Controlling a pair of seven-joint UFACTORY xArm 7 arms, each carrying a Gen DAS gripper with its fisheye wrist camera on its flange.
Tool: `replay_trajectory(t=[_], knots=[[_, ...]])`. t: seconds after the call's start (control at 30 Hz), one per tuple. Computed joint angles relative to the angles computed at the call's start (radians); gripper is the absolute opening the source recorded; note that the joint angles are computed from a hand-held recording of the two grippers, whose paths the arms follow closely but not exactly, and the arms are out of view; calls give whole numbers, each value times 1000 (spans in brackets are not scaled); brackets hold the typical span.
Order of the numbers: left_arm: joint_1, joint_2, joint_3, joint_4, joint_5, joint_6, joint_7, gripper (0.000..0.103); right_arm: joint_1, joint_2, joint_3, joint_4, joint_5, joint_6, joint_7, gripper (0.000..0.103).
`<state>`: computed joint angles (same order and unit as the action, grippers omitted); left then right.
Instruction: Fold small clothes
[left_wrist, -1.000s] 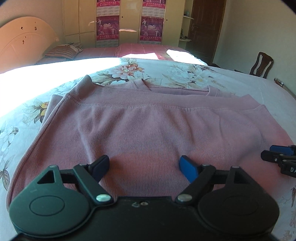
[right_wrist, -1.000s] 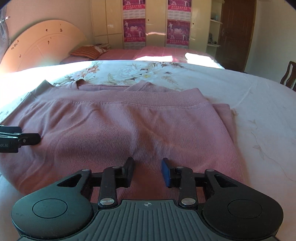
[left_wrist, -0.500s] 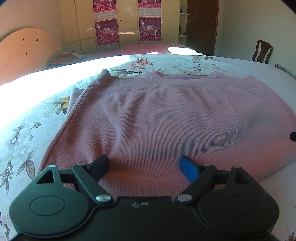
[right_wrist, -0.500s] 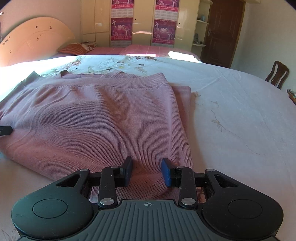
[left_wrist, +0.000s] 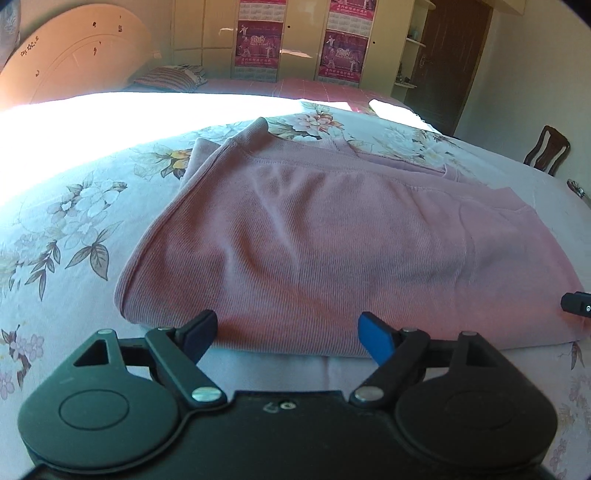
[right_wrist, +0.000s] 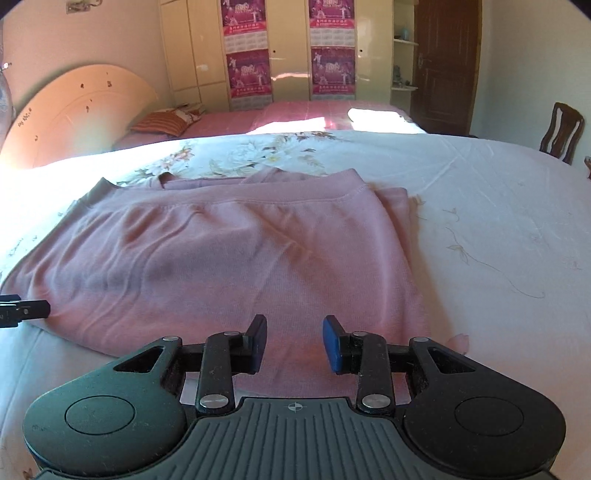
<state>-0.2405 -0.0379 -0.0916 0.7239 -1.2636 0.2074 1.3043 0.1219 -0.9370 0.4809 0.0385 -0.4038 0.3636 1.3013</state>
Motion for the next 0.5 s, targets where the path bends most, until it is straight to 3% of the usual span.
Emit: replay_trajectory(t=[0.23, 0.5], knots=[[44, -64, 58, -57, 127, 157, -232, 83, -84, 123, 112, 93, -42, -129, 52, 34], [108, 3, 91, 5, -66, 331, -215, 83, -270, 247, 263, 177, -62, -297, 77, 34]])
